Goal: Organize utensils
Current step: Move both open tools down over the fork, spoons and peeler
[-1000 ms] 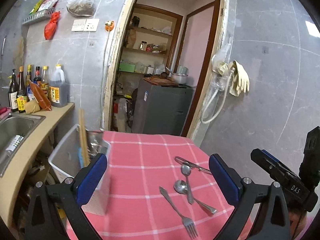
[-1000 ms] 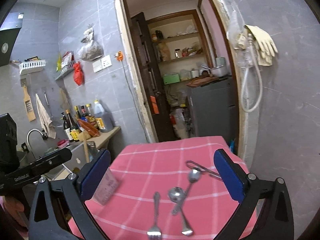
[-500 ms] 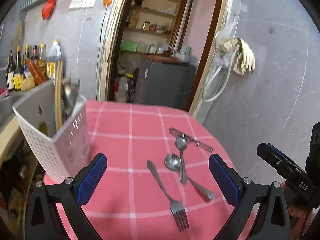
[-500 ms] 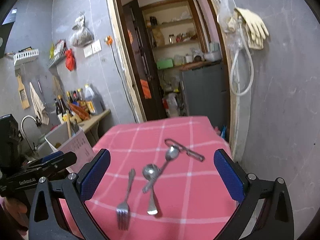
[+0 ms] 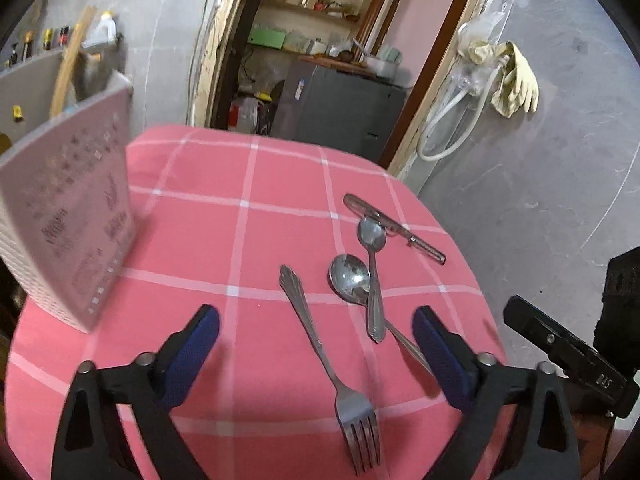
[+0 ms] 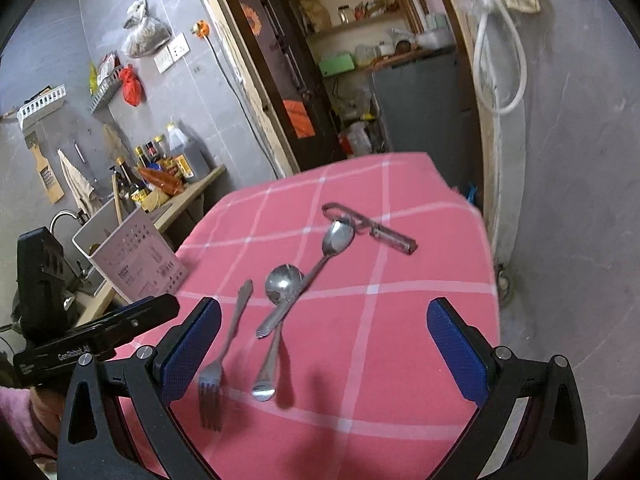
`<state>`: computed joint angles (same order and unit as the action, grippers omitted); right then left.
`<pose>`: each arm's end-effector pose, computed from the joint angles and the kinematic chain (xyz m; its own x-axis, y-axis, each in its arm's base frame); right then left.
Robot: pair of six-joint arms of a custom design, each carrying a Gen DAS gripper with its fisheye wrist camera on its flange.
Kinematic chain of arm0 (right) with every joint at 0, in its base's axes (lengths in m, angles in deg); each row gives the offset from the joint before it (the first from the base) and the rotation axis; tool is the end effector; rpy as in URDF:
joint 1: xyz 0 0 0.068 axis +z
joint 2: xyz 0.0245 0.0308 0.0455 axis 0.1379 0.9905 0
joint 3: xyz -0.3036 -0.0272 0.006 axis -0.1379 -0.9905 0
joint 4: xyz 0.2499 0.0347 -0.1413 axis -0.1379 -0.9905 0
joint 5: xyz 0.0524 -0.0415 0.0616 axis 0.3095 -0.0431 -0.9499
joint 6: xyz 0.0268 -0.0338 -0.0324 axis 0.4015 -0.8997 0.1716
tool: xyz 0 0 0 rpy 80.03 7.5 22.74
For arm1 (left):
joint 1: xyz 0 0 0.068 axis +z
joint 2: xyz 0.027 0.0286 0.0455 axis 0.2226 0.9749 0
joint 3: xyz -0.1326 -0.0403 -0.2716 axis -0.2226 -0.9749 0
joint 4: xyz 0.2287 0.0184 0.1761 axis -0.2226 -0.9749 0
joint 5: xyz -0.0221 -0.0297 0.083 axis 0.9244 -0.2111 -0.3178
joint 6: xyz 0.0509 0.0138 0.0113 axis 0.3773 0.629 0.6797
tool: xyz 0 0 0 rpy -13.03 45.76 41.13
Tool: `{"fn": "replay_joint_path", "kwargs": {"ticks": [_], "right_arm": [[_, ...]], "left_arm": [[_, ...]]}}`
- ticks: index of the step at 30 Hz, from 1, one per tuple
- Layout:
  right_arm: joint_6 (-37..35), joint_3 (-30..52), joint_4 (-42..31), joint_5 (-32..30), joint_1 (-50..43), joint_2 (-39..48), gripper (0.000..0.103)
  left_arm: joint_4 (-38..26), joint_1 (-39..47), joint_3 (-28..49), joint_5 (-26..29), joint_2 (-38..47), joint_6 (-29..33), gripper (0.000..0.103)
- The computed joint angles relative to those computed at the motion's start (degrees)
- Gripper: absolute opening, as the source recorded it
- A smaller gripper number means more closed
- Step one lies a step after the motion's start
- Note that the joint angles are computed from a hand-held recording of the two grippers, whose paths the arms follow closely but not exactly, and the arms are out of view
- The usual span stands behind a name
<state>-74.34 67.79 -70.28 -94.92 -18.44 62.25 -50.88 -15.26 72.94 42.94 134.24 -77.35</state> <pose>0.2001 -0.0746 0.1879 -0.6409 0.2058 -0.7395 -0.1153 0.9267 0.3578 0.2225 -0.1180 0.2103 -0.7155 -0.1041 -0.6908 0.1655 0.9354 -0.3124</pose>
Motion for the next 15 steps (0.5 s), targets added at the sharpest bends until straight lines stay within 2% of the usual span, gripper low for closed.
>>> {"fn": "replay_joint_path", "kwargs": {"ticks": [3,7,11,15], "right_arm": [[-0.87,1.51,1.53,-0.71,0.81,5.66,0.081],[-2.62,5.05,1.82,-1.09,2.81,13.85,0.069],[-4.03,8.66,1.34,-1.35,4.52,20.18,0.056],[-4.18,11.62,0.83,-2.06,5.89,24.44,0.052]], "left_arm": [[1.24,0.74,0.92,2.61,4.44,-0.55,0.074],[2.3,1.79,2.43,5.32,9.44,-2.14,0.057],[1.86,2.39,4.39,6.11,14.08,-3.8,0.034],[-0.2,1.47,6.67,4.21,15.68,-3.64,0.028]]}}
